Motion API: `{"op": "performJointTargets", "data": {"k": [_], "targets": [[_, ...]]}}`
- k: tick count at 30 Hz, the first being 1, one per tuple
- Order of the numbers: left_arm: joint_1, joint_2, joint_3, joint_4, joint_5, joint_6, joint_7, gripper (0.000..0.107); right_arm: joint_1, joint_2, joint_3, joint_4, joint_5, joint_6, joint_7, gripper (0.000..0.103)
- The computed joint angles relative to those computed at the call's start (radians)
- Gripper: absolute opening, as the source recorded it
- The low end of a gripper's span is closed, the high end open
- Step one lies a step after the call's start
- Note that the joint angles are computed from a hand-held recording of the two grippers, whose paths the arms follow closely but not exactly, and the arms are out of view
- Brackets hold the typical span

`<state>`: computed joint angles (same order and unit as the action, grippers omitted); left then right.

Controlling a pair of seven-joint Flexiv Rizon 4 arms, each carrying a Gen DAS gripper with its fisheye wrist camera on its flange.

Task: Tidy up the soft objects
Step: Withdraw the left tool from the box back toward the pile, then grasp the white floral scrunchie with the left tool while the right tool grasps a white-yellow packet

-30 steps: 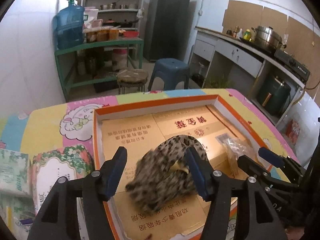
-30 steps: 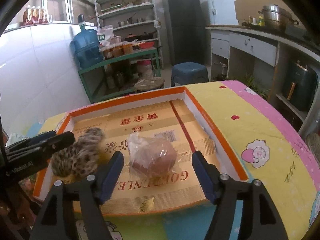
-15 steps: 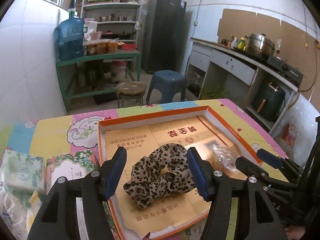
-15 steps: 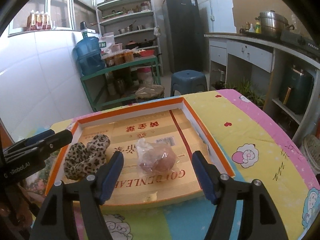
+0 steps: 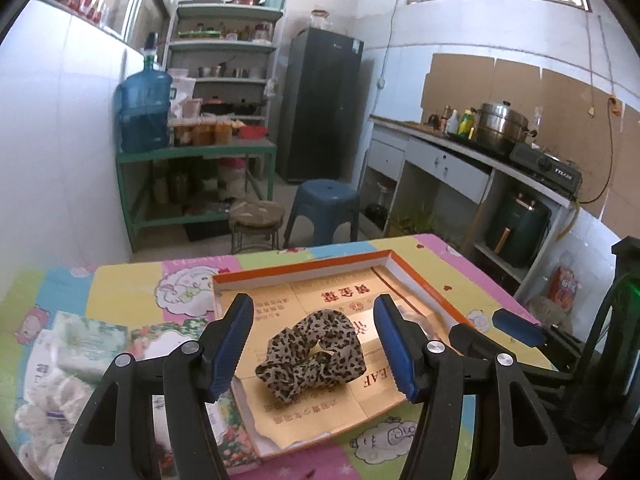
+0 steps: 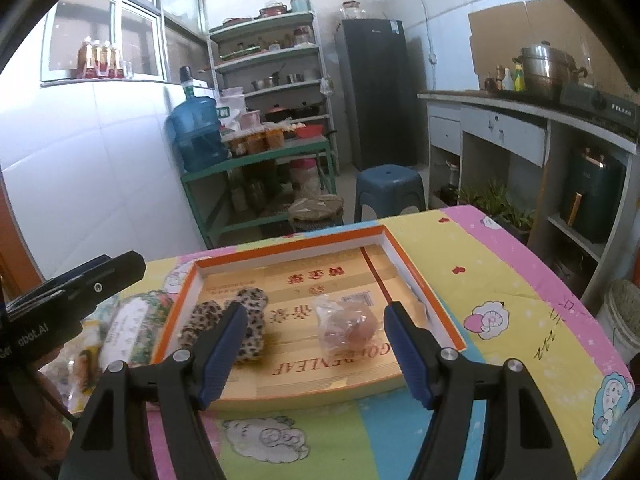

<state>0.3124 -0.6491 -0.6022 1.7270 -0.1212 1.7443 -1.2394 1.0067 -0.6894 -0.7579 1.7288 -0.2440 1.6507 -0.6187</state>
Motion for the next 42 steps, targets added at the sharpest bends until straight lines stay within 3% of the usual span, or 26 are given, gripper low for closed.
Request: {"op": "performJointTargets", "data": {"k": [3, 10, 20, 24, 30, 34, 38, 42], "targets": [[0.081, 0.024, -0.077, 0.058, 0.026, 0.02, 0.0, 0.064, 0.04, 0.01, -0.03, 0.02, 0.004, 0.004, 0.002, 0.071], [0.255, 0.088, -0.182, 0.186, 0.122, 0.097, -0.078, 0.064, 0.092, 0.028, -0.034, 0.024, 0.001, 0.008, -0.017, 0.071], [0.475, 0.189, -0.244, 0.312, 0.242, 0.127, -0.225, 0.064, 0.12, 0.02, 0.027, -0.038, -0.049, -0.011, -0.04, 0.071], [0.522, 0.232, -0.223, 0.346, 0.284, 0.149, -0.257, 0.064, 0.076, 0.017, 0.112, -0.087, -0.1, -0.054, -0.03, 0.071], [0.657, 0.245, -0.274, 0.399, 0.35, 0.17, -0.3, 0.064, -0.002, 0.011, 0.247, -0.141, -0.171, -0.101, -0.002, 0.071], [0.701, 0.232, -0.289, 0.406, 0.38, 0.18, -0.323, 0.064, -0.033, -0.007, 0.301, -0.172, -0.215, -0.11, 0.029, 0.071], [0.676, 0.227, -0.234, 0.407, 0.402, 0.189, -0.33, 0.064, -0.073, -0.035, 0.36, -0.215, -0.251, -0.121, 0.061, 0.071], [0.661, 0.204, -0.2, 0.405, 0.403, 0.176, -0.33, 0.064, -0.151, -0.067, 0.476, -0.28, -0.27, -0.17, 0.068, 0.071]]}}
